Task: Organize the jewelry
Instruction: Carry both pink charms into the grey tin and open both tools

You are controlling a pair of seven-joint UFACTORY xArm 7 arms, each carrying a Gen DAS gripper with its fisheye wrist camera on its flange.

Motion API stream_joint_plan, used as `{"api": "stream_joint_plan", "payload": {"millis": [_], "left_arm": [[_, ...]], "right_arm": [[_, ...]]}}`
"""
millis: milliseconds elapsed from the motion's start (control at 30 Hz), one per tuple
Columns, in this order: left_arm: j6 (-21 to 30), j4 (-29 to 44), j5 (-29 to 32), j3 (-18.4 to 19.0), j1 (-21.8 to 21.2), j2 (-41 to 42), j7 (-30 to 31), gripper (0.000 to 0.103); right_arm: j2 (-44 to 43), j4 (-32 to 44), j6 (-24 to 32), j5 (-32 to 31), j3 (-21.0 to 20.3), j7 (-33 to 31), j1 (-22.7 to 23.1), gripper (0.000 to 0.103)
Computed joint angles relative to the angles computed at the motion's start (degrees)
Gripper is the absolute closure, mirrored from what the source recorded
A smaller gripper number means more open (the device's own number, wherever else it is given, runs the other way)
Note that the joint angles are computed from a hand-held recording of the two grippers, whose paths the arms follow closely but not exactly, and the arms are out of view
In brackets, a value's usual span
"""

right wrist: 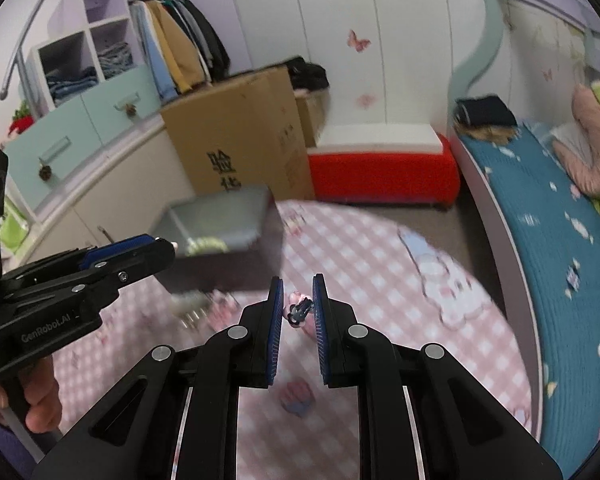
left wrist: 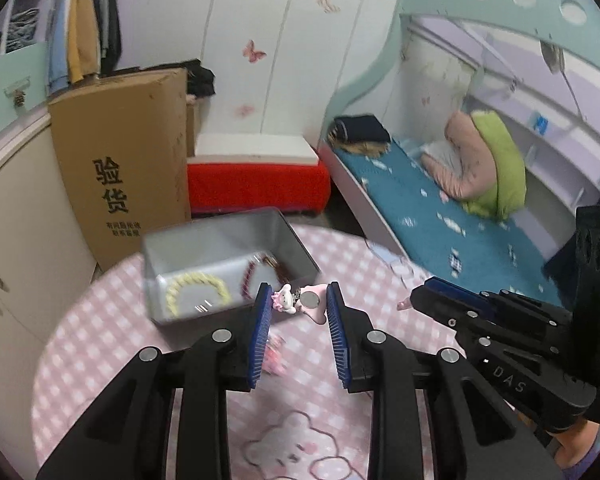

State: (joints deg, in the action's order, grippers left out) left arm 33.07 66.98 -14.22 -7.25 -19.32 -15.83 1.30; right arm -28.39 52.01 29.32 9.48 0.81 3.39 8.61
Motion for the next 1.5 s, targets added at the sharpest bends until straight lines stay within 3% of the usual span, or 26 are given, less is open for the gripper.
{"api": "stream_joint_plan", "payload": {"millis": [167,500,967,1067,1133,1400,1500], "left_arm": [[3.2,5.5,-0.3,2.1,1.9,2.8,2.1,0.077],[13.1,13.1,-2.5,3.2,6.4,11.0,4.7,0.077],[14.0,14.0,-1.1,1.8,7.8,13.4,3.9,0.076],[12.9,12.7,-1.5,1.8,7.6,12.6,4.4,0.069],[11.5,11.8,1.0,1.4,7.6,12.0,2.6,0.057],[11.3,11.1,2.5,1.5,7.2,10.6,0.9,0.053],[11.3,10.6,2.4,1.7,7.2,10.0,0.9,0.047]], "right_arm": [[7.2,9.7,1.8,3.9,-0.9,-1.6,2.9,0.087],[23.0,25.9,9.4,4.5,3.1,0.2,2.9,0.087],[26.7,26.0,12.0,3.2,4.2,3.2,2.0,0.087],[26.1,25.1,12.0,4.0,4.1,2.5,2.0,0.087],[25.9,24.8,12.1,4.1,4.1,2.4,1.9,0.087],[24.8,23.2,11.2,5.1,3.9,2.4,1.7,0.087],[24.6,22.9,11.3,5.8,3.8,1.9,1.7,0.085]]}}
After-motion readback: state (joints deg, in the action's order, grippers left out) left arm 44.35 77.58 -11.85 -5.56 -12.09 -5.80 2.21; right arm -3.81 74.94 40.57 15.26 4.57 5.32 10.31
